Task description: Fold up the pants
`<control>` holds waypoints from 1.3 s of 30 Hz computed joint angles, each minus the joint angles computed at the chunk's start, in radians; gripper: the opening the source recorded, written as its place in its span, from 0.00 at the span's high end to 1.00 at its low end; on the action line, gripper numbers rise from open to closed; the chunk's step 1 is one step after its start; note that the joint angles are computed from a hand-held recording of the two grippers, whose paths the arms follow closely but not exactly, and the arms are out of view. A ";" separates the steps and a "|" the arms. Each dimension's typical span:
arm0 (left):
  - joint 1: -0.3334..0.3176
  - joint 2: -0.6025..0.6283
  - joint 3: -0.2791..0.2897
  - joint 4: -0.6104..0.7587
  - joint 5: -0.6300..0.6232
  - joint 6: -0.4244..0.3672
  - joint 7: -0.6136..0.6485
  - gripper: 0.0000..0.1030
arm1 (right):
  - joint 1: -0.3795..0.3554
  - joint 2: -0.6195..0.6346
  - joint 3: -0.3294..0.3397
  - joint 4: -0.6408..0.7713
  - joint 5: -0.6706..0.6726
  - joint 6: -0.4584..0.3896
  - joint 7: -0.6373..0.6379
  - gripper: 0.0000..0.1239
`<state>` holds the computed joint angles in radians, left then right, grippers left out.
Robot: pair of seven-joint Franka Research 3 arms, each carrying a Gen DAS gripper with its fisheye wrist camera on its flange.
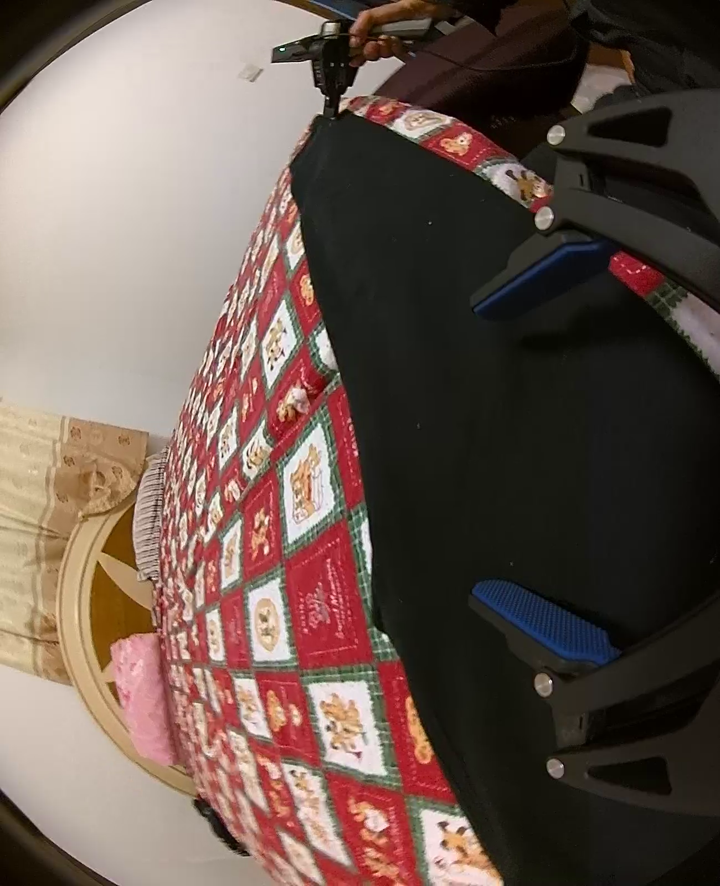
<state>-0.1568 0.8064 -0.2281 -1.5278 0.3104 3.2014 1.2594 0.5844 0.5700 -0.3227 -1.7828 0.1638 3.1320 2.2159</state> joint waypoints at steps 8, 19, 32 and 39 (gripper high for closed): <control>-0.062 -0.009 0.010 0.031 0.089 0.012 0.086 0.05 | -0.084 -0.035 0.106 -0.058 0.085 0.097 -0.073 0.81; -0.076 0.171 -0.199 0.319 0.065 -0.242 0.463 0.24 | -0.049 0.002 0.099 -0.009 0.178 0.106 -0.187 0.48; -0.145 0.255 -0.156 0.507 -0.150 -0.415 0.569 0.40 | -0.032 0.037 0.069 0.032 0.190 0.095 -0.201 0.56; -0.201 0.297 -0.093 0.608 -0.201 -0.464 0.564 0.40 | -0.024 0.048 0.055 0.035 0.187 0.088 -0.186 0.69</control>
<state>-0.3582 1.1031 -0.3214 -0.9200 0.1089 2.7375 1.8237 0.5607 0.6175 -0.2681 -1.7476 0.3509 3.2203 2.0299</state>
